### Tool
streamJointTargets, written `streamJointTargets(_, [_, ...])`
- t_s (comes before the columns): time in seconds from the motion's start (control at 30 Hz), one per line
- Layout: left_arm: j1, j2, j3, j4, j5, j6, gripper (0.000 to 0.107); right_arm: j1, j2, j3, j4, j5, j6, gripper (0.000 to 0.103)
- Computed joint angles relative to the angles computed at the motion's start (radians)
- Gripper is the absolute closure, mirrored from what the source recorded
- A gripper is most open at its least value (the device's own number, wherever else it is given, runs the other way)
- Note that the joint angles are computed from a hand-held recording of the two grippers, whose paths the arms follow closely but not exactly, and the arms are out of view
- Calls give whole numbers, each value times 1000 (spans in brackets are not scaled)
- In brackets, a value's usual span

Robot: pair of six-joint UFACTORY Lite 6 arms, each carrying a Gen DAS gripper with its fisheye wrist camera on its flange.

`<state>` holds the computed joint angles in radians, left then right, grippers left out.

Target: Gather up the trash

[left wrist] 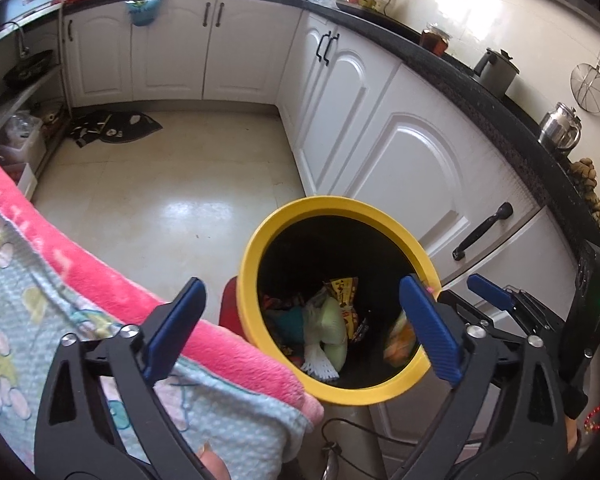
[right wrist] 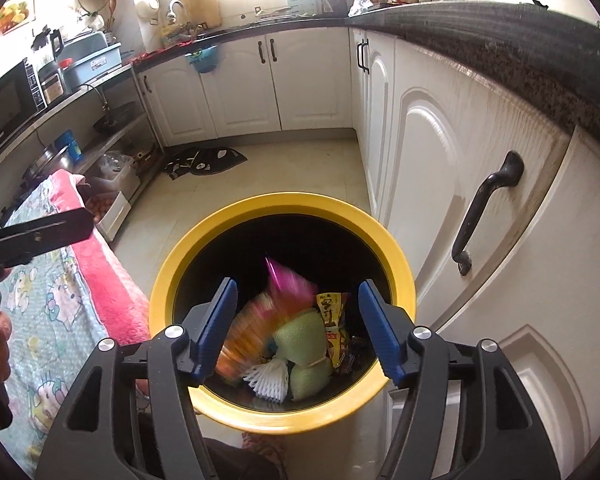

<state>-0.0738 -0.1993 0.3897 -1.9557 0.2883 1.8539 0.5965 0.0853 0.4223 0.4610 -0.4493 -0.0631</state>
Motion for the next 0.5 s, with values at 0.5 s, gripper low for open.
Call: streamJointTargets(0.5, [164,-482,-153,765,55,-714,15,185,-253,-70,449,-11,-330,24])
